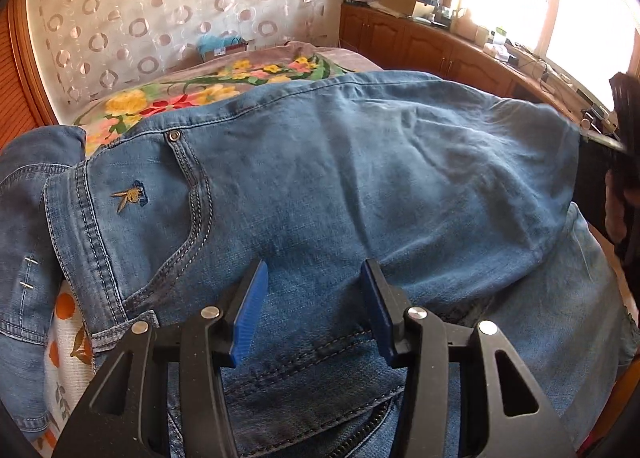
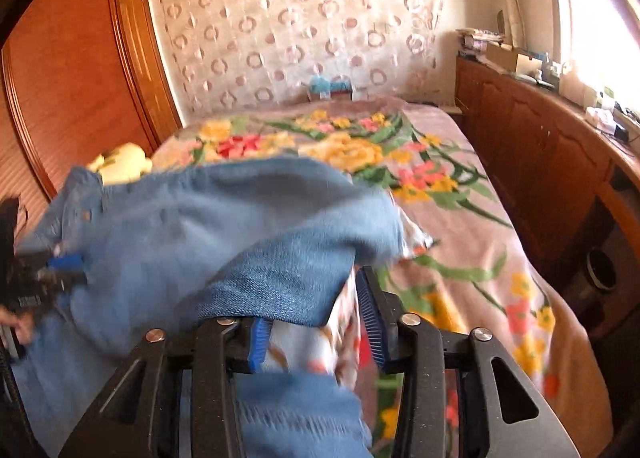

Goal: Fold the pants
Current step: 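Open both grippers, then grasp a leg of the jeans with the right gripper, then lift the held jeans leg with the right gripper and lay it over the other leg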

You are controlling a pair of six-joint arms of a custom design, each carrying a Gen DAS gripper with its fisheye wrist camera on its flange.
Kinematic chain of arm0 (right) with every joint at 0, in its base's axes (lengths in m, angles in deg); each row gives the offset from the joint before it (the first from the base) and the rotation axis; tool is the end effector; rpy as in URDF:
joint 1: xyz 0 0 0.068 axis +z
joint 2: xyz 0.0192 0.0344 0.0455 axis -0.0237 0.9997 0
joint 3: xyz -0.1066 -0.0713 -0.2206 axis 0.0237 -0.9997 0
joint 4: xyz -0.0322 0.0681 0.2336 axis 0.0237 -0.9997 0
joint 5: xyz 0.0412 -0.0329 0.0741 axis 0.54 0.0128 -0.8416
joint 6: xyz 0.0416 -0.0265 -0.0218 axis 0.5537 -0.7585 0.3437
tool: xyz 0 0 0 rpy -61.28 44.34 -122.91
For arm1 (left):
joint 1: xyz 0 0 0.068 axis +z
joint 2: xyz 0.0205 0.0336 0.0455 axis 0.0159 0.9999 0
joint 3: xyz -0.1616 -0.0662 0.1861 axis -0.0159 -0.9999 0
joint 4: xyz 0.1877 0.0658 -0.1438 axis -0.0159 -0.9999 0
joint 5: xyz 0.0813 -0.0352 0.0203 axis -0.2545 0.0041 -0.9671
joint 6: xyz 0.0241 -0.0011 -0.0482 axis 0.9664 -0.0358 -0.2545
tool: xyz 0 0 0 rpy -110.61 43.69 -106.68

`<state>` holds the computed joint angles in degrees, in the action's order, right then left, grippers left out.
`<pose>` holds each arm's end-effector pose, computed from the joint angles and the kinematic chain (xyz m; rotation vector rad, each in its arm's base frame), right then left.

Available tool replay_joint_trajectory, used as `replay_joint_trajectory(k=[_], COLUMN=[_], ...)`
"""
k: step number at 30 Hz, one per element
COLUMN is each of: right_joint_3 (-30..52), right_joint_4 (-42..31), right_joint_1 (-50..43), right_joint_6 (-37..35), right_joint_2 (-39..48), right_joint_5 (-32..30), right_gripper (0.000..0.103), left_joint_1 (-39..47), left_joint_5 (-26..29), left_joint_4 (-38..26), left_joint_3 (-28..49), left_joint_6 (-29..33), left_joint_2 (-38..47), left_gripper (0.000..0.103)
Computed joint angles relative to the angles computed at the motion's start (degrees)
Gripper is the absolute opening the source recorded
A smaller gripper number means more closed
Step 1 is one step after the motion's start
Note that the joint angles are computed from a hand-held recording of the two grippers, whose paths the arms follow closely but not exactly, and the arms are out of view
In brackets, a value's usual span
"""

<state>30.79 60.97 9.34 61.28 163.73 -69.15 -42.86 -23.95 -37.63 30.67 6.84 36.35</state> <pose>0.3294 0.0740 0.1507 -0.5158 2.1840 0.4023 0.1749 -0.1484 0.1063 -0.0021 2.4710 -0.0809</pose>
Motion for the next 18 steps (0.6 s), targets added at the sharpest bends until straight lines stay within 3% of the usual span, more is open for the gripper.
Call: replay_joint_trajectory(k=[1,4,9,13,18], right_joint_3=[1.4,6.2,15.0,20.5,21.8], right_joint_4=[-1.0,-3.2,-7.9,-13.0,-19.9], right_joint_1=[0.8,4.0,12.2,20.0,27.1], right_joint_6=[0.0,0.2,1.8,0.7,-4.7], right_joint_2=[-0.2,-0.4,0.4,5.0,11.3], right_joint_5=[0.5,0.5,-0.4,-2.7,0.5], right_gripper=[0.010,0.005,0.004,0.004,0.005], left_joint_1=[-0.1,-0.3,-2.6,-4.5,-3.6], left_joint_5=[-0.2,-1.3,-7.7,-11.7,-10.5], left_joint_4=[0.1,0.3,1.0,-3.4,-4.5], left_joint_3=[-0.1,-1.2,-6.7,-9.1,-11.1], left_joint_6=[-0.2,-1.4,-6.2,-9.6,-10.7], left_joint_2=[-0.1,-1.5,-10.1,-17.8,-20.3], left_gripper=[0.049,0.049,0.049,0.049,0.049])
